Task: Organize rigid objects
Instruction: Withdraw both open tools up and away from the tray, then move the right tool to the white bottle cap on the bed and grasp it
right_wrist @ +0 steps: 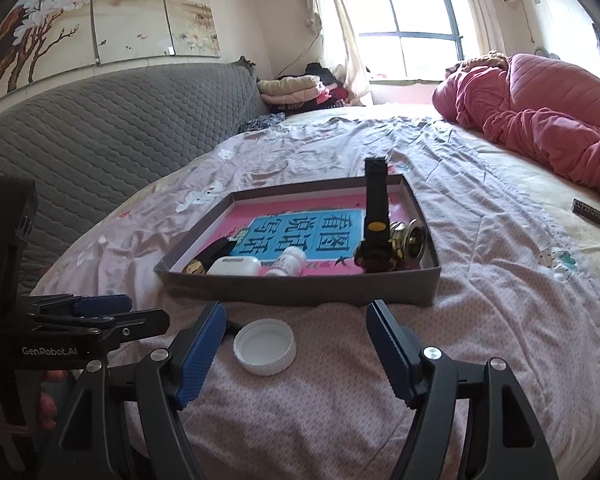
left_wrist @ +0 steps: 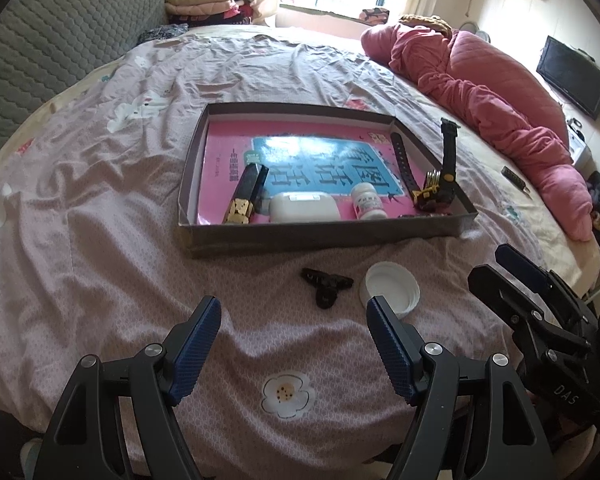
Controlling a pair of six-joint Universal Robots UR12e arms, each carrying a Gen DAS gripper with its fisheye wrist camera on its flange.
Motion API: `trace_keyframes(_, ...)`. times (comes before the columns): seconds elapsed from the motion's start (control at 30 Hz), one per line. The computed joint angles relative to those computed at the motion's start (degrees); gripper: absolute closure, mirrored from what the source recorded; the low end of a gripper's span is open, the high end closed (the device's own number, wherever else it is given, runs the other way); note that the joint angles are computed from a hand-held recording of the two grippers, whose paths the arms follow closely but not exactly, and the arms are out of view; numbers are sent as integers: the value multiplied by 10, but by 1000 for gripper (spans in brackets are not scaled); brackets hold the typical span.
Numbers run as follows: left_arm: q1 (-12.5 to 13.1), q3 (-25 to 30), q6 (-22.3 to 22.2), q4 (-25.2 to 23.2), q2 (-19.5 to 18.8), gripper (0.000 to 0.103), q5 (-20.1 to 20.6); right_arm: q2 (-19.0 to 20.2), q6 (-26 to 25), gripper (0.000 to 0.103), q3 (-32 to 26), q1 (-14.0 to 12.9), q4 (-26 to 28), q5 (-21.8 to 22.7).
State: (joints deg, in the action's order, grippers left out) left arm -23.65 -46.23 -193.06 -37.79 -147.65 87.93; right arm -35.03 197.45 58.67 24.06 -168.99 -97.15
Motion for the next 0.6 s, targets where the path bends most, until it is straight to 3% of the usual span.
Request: trace_keyframes(0.6, 2, -14, -8, -13, 4, 27, 0, 18, -16, 31, -34, 0, 80, 37)
